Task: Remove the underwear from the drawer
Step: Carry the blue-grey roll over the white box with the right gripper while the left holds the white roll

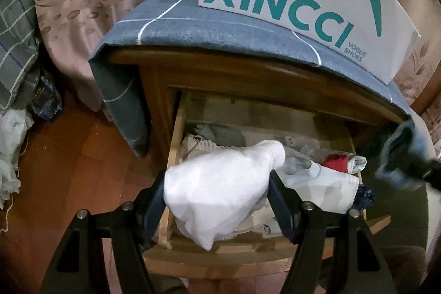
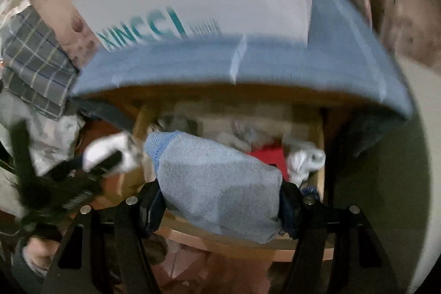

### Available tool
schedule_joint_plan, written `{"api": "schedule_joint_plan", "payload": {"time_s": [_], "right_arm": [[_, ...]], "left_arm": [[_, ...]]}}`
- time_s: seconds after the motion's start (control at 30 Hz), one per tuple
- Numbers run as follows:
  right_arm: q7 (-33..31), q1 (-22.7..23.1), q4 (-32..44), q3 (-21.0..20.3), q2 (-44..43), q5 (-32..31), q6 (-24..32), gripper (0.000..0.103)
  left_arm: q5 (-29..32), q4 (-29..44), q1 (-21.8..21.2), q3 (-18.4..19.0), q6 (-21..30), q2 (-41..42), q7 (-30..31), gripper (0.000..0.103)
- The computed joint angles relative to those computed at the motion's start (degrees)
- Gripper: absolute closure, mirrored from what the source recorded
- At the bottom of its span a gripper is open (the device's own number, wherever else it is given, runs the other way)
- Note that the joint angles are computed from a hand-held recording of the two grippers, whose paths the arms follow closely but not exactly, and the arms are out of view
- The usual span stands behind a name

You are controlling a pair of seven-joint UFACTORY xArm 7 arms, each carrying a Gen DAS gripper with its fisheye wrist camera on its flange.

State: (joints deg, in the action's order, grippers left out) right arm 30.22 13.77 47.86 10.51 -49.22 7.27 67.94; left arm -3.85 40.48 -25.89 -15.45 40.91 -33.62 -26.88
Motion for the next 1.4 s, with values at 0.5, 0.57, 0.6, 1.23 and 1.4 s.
{"api": "schedule_joint_plan", "payload": {"time_s": [0.5,0.57,0.6,1.23,1.4], "right_arm": [[-1.22,-6.47,37.16,1.71,27.69,-11.4,0.65,0.039],[-0.23,-6.49,39.83,1.67,32.23,-13.61,1.03,0.039],[-0.04,-6.14,40.66,1.35,33.57,-14.19,1.43,0.039],[0.54,-3.13,32.51,-2.91,36.8,-13.38,-1.27,0.037],[-1.4,-3.94,29.48,-4.12,34.65,-10.24,-2.33,0.036]], "left_arm": [[-2.72,-0.98,-0.5,1.58,-0.96,-1.38,1.03,0.033],[-2.46,-1.0,-0.19,1.45,-0.89,-1.41,1.09,0.033],[-2.01,-0.98,0.17,1.15,-0.79,-1.46,0.85,0.033],[-3.6,-0.04,0.43,2.11,-0.53,0.42,0.55,0.033],[-4.3,0.24,0.49,2.55,0.16,0.93,0.5,0.033]]}}
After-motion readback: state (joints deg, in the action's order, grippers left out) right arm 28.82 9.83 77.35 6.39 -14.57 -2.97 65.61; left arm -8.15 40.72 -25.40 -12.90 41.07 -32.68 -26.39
